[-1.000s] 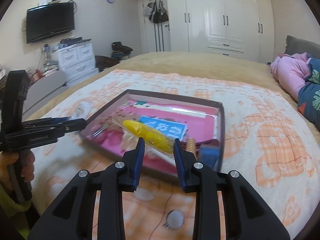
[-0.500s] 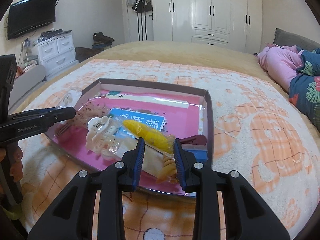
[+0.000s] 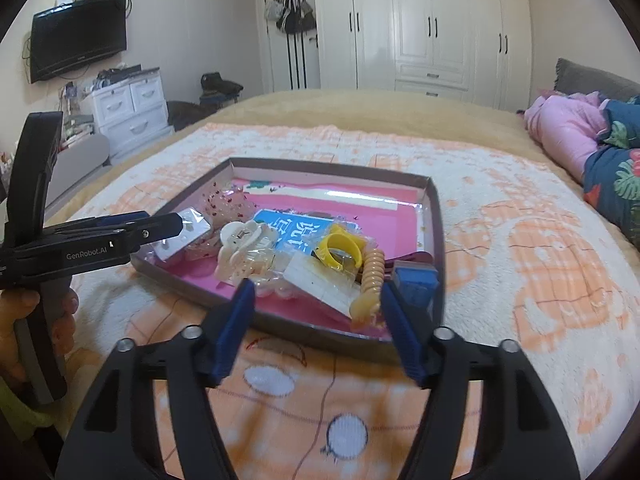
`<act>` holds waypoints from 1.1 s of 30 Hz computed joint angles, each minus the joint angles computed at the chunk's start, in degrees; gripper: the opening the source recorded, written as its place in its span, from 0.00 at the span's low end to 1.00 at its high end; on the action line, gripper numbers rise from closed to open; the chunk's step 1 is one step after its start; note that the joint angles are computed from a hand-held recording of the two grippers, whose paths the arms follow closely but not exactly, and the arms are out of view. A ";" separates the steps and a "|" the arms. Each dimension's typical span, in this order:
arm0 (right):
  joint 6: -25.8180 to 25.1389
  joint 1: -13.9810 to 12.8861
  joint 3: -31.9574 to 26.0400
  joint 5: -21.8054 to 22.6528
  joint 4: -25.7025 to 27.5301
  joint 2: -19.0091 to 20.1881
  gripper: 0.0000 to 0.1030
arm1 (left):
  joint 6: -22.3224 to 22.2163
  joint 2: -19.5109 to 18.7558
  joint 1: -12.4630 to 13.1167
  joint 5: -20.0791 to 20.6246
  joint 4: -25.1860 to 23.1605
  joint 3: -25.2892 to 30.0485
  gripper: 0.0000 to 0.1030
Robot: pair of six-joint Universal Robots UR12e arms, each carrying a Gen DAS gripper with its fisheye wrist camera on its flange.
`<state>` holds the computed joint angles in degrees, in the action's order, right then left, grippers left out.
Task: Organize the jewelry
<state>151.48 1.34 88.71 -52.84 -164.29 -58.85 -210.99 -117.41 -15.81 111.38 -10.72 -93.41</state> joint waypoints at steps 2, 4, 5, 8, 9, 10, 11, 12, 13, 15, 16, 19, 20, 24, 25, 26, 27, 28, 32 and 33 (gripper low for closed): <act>1.46 -0.65 1.76 0.81 -4.93 -0.47 0.74 | 0.11 0.35 -0.36 0.87 1.49 -0.73 0.75; 3.85 -1.33 3.19 1.84 -9.97 -0.72 0.85 | 0.26 0.85 -0.87 1.80 2.85 -1.63 0.80; 5.57 -1.73 3.88 2.48 -12.76 -0.78 0.88 | 0.37 1.00 -1.07 2.14 3.34 -1.92 0.85; 8.03 -2.42 5.06 3.17 -17.14 -1.07 0.93 | 0.38 1.59 -2.02 3.64 5.96 -3.28 0.89; 8.11 -2.52 5.16 3.18 -17.57 -1.13 0.94 | 0.22 1.79 -2.26 3.71 6.71 -3.75 0.89; 8.13 -2.63 5.41 3.24 -18.11 -1.26 0.94 | 0.14 1.92 -2.45 3.81 7.11 -4.03 0.89; 8.12 -2.82 5.77 3.45 -18.81 -1.40 0.94 | 0.20 2.04 -2.70 3.93 7.47 -4.30 0.89; 8.05 -2.97 6.07 3.58 -19.39 -1.51 0.94 | 0.50 2.19 -3.03 4.23 7.61 -4.54 0.89; 8.06 -3.14 6.47 3.67 -20.35 -1.63 0.94 | 0.77 2.28 -3.31 4.61 7.72 -4.69 0.89; 8.06 -3.37 7.16 3.92 -21.66 -1.85 0.94 | 1.19 2.53 -3.91 5.61 7.98 -5.06 0.89; 7.99 -3.53 7.50 4.05 -22.30 -1.97 0.94 | 1.09 2.64 -4.23 6.35 8.28 -5.28 0.89; 7.03 -3.93 8.64 4.32 -22.46 -2.69 0.94 | 1.30 2.85 -4.95 7.47 8.91 -5.73 0.89; 6.89 -4.00 8.90 4.33 -22.54 -2.84 0.94 | 1.39 2.95 -5.23 7.71 8.94 -5.90 0.89; 6.74 -4.30 10.14 4.55 -23.09 -3.48 0.94 | 1.94 3.09 -6.06 8.30 9.55 -6.43 0.89; 6.69 -4.32 10.44 4.42 -23.15 -3.66 0.94 | 2.15 3.10 -6.29 8.39 9.73 -6.53 0.89; 6.87 -4.39 10.72 4.47 -23.55 -3.79 0.94 | 2.24 3.17 -6.41 8.43 9.77 -6.68 0.89; 6.96 -4.48 11.03 4.60 -23.89 -3.93 0.94 | 2.39 3.21 -6.61 8.57 9.86 -6.80 0.89; 7.00 -4.55 11.30 4.70 -24.23 -4.04 0.94 | 2.56 3.21 -6.78 8.68 10.03 -6.88 0.89; 8.68 -4.76 12.31 4.73 -27.51 -4.26 0.94 | 3.17 3.09 -7.52 9.94 11.04 -7.06 0.89; 9.40 -4.86 12.55 4.73 -28.51 -4.28 0.94 | 3.24 3.05 -7.60 10.18 11.38 -7.10 0.89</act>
